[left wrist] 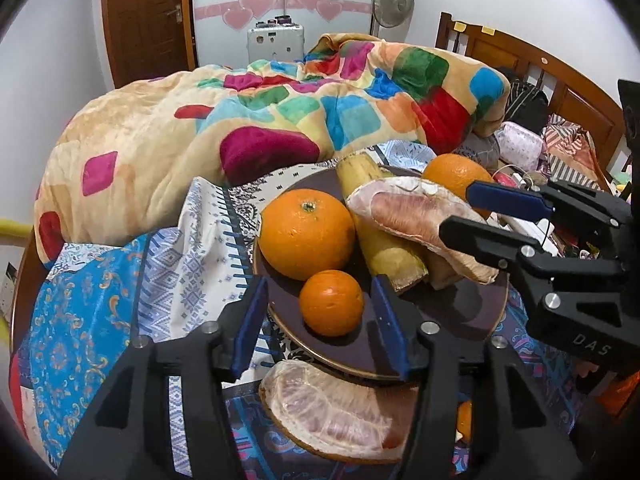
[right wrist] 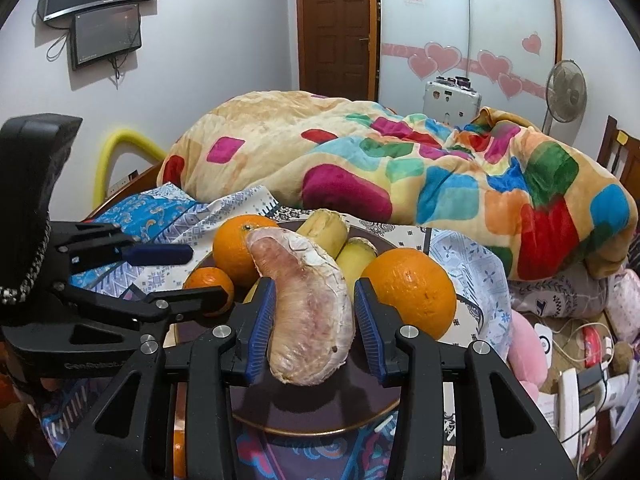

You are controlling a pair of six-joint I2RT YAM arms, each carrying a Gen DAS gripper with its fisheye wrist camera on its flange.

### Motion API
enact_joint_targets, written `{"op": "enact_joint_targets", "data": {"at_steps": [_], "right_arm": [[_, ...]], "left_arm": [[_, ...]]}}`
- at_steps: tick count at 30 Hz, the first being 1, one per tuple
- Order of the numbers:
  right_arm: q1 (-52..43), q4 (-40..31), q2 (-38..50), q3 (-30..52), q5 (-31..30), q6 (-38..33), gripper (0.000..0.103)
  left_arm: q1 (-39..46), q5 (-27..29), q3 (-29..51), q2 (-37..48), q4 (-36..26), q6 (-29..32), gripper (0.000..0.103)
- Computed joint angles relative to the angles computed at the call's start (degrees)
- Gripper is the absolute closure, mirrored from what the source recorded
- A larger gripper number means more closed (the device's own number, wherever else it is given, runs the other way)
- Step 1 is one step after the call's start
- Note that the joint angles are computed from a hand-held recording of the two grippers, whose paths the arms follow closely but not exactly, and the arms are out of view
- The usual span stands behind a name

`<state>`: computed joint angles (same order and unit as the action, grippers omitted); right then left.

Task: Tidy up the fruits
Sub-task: 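Lower both fruits onto the purple plate and open both tools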

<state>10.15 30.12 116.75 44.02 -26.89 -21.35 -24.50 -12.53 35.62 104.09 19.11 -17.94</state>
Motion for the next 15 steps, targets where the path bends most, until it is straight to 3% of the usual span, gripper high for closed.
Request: {"op": "enact_joint_targets", "data": {"at_steps": [15], "right_arm": [[-3.18,3.22,-11.65,-13.3,-2.83,-0.49,0.051]], "left_arm": [[-6.63,-6.3,-10.51,-18.29,-6.46,-5.81,0.046]]}}
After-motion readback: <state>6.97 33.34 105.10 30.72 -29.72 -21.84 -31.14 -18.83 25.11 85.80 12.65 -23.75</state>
